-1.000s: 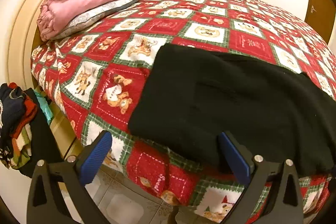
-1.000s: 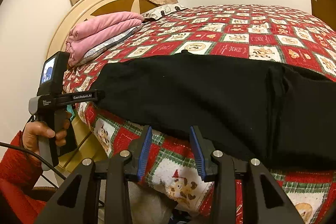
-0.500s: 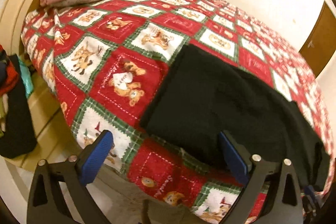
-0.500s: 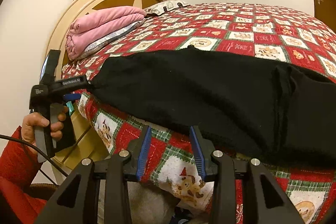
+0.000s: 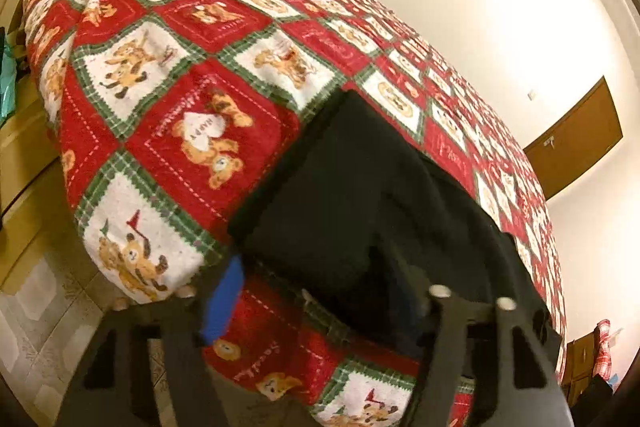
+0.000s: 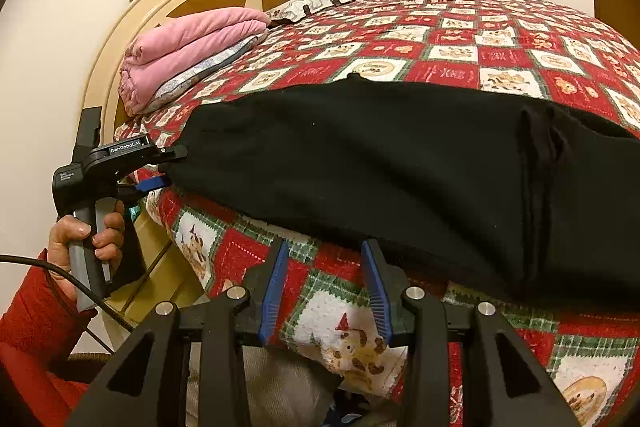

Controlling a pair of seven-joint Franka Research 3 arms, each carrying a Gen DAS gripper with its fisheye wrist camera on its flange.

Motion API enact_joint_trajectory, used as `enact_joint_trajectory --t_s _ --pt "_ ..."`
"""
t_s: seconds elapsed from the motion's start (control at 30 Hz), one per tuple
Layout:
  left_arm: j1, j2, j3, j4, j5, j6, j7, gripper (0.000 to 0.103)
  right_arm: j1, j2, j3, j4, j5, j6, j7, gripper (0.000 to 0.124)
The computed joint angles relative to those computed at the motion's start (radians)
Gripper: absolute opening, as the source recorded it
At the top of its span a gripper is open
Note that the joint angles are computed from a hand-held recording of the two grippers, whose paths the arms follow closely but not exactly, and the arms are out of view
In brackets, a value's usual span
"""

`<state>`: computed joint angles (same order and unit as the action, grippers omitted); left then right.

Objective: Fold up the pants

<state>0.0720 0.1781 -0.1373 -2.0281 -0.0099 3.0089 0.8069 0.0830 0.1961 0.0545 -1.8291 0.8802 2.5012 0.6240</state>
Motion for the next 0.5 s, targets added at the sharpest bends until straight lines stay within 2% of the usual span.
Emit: enact_joint_trajectory --t_s 0.13,0.2,0.4,0.47,0.5 --pt "-0.008 -0.007 0.009 -0.022 0.025 0.051 -0.008 0.049 0.000 0.001 -0.001 0.000 -0.004 0.000 0.007 0.040" --pt "-0.059 0.003 0.067 0.000 0.127 0.031 -0.084 0.049 0.000 0.003 -0.001 0.002 -0.006 -0.002 0.015 0.040" --pt "-0.025 0.017 0.037 0.001 0.095 0.041 -0.128 0.050 -0.002 0.004 0.000 0.001 -0.005 -0.003 0.018 0.040" --pt "-0.060 0.015 0.076 0.021 0.169 0.004 -0.176 0.041 -0.002 0.002 -0.001 0.000 -0.005 -0.004 0.022 0.040" --pt "-0.074 0.017 0.090 0.033 0.214 -0.004 -0.190 0.030 -0.003 0.003 -0.001 0.000 -0.003 -0.005 0.024 0.040"
